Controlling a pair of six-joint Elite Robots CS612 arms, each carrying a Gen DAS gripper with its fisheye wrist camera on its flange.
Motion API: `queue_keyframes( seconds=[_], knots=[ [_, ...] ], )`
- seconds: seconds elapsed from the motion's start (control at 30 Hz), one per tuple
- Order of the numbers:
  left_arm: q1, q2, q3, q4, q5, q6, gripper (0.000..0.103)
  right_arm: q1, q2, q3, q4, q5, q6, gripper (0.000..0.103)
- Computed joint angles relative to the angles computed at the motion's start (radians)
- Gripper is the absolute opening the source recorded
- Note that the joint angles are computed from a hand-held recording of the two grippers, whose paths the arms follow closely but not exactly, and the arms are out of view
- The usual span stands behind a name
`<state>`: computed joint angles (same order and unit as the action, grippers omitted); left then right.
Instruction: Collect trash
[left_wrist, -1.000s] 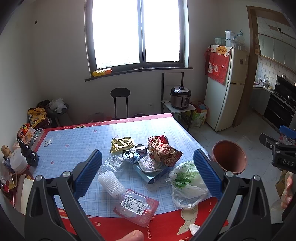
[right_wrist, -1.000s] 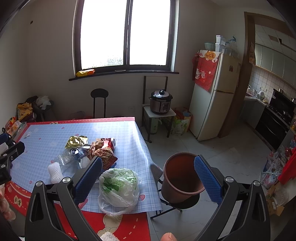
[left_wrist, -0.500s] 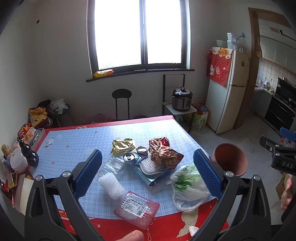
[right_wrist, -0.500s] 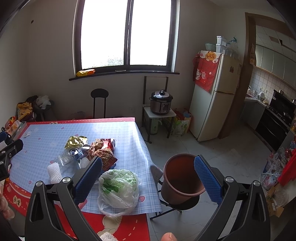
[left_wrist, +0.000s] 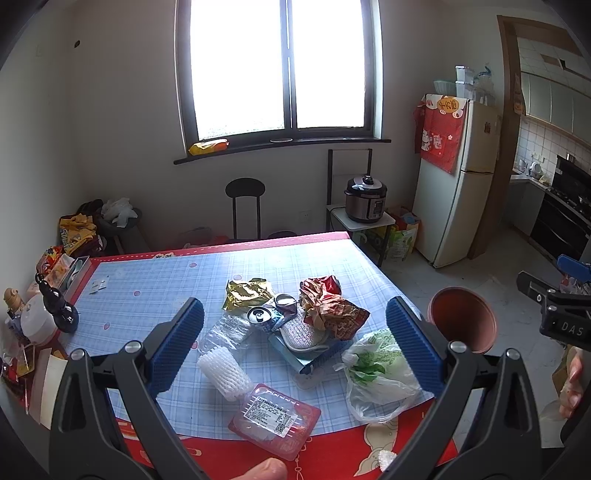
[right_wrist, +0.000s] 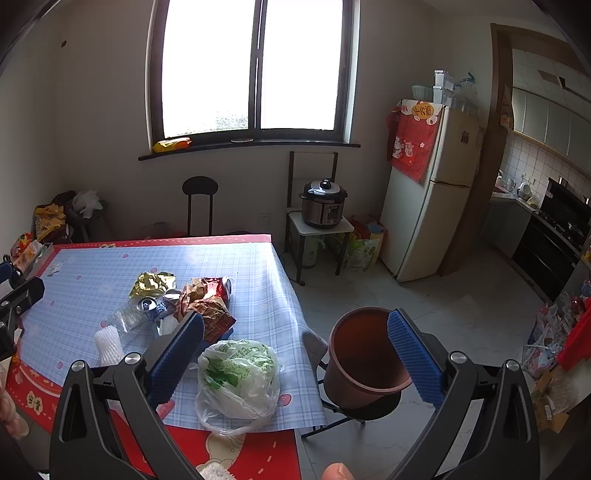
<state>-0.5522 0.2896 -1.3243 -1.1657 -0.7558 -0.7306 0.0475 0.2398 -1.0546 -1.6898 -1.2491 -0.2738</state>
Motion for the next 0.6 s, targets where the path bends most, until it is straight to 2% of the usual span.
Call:
queue_keyframes(
  seconds=[0.6],
  knots=[
    [0.007,-0.003,0.011,-0.004,0.0,-0.001,0.098,0.006,-0.01,0.03,-0.017,0.0,0.001,0.098]
  ],
)
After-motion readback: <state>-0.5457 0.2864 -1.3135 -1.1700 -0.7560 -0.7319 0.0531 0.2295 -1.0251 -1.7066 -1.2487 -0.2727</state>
